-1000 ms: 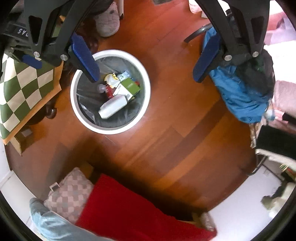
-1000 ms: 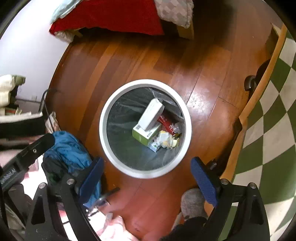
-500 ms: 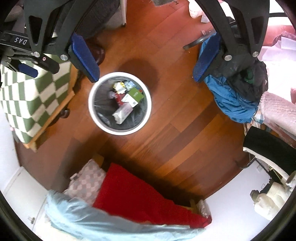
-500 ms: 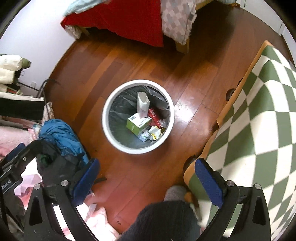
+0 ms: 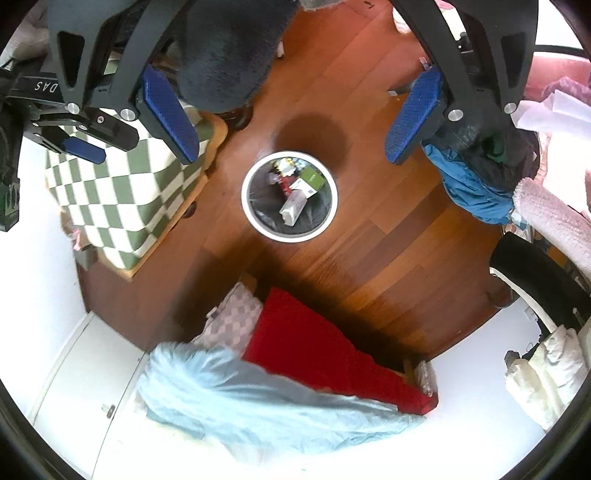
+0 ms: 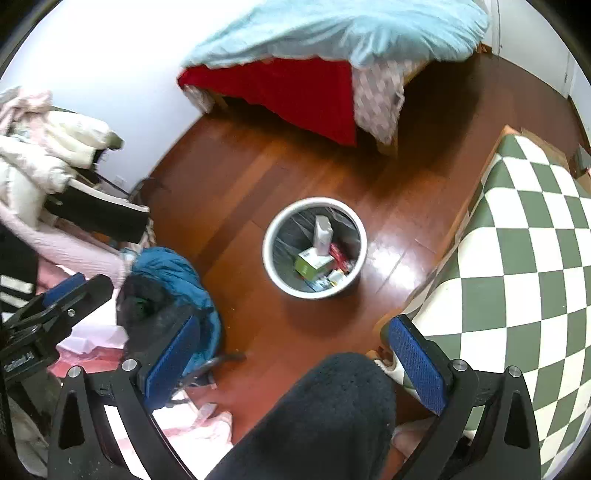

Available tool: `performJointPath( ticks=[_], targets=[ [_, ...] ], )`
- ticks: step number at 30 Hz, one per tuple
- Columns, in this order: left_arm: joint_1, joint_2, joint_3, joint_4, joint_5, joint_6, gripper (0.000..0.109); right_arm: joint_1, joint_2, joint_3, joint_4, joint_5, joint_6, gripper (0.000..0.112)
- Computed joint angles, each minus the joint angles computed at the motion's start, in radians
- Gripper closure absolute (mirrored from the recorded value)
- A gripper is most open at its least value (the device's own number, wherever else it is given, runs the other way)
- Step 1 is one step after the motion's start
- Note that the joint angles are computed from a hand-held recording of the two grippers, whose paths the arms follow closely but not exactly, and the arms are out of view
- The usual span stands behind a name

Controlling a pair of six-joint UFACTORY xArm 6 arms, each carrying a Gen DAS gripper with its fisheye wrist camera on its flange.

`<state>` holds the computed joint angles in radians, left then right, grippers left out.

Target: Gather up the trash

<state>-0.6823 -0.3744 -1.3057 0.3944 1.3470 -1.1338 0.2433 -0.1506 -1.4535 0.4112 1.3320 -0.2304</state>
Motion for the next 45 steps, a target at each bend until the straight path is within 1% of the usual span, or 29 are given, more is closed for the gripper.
performJointPath(
  ticks=[5,9,13,22,32,40,45],
  targets=[
    [-0.056,-0.015,-0.064,0.021,0.033,-0.021,0.006,-0.054,-0.054,-0.057,0.071,0.091,-0.035,0.009],
    [-0.097,-0.021,-0.114,0.03,0.047,-0.032,0.006,-0.096,-0.062,-0.137,0.13,0.181,-0.061,0.009],
    [-0.13,-0.013,-0.162,0.043,0.056,-0.033,0.006,-0.13,-0.064,-0.214,0.169,0.251,-0.073,0.009],
    [-0.203,-0.009,-0.227,0.099,0.089,-0.062,0.006,-0.177,-0.045,-0.339,0.234,0.351,-0.072,0.009],
    [-0.233,-0.026,-0.23,0.128,0.096,-0.076,0.006,-0.189,-0.036,-0.391,0.266,0.404,-0.067,0.009],
    [-0.219,-0.048,-0.198,0.103,0.062,-0.074,0.006,-0.192,-0.027,-0.411,0.28,0.43,-0.065,0.009],
    [-0.214,-0.052,-0.193,0.097,0.056,-0.072,0.006,-0.21,-0.023,-0.418,0.291,0.438,-0.068,0.009]
  ],
)
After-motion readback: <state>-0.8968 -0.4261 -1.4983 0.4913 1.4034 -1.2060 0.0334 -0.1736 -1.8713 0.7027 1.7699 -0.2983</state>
